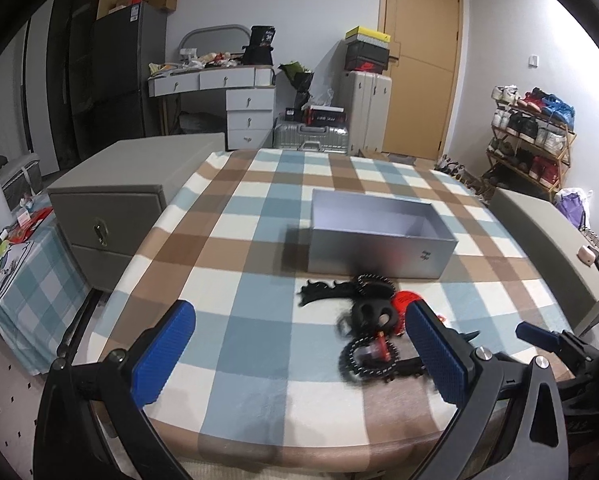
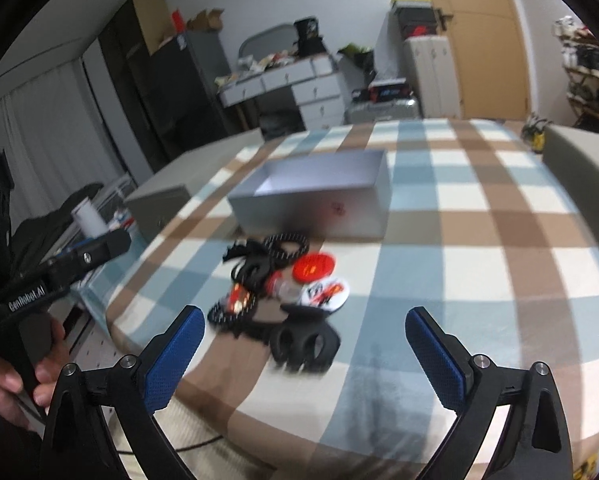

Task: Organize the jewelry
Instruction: 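Lower the right gripper onto the black claw hair clip and close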

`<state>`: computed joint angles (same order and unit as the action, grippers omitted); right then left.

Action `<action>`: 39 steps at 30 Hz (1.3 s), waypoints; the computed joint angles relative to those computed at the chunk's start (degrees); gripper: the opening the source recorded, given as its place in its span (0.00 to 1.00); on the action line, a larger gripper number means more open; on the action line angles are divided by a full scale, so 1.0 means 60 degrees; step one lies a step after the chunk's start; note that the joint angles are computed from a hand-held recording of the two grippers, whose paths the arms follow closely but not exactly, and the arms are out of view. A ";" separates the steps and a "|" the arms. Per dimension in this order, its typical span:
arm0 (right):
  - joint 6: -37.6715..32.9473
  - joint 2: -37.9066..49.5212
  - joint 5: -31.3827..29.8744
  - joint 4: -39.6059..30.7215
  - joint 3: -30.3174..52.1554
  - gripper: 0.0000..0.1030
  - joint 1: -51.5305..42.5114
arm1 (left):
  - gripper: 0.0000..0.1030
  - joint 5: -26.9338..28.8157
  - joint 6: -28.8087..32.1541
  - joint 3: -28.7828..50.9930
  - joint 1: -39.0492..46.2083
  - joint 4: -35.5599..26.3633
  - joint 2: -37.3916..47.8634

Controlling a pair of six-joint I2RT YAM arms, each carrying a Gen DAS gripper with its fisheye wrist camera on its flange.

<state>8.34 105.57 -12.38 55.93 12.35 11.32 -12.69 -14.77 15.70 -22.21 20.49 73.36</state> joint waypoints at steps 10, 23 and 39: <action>-0.0090 0.1591 -0.0283 -0.0110 0.0843 0.85 0.0003 | 0.99 -0.0094 0.0074 -0.0011 0.0091 0.0013 0.0231; -0.0356 0.1765 -0.0271 -0.0361 0.1043 0.48 0.0050 | 0.99 -0.0176 0.0132 0.0070 0.0087 0.0121 0.0510; -0.0098 0.1717 -0.1109 0.1694 0.0042 0.48 -0.1084 | 0.99 0.1638 0.0492 0.1367 0.0691 -0.0782 0.1555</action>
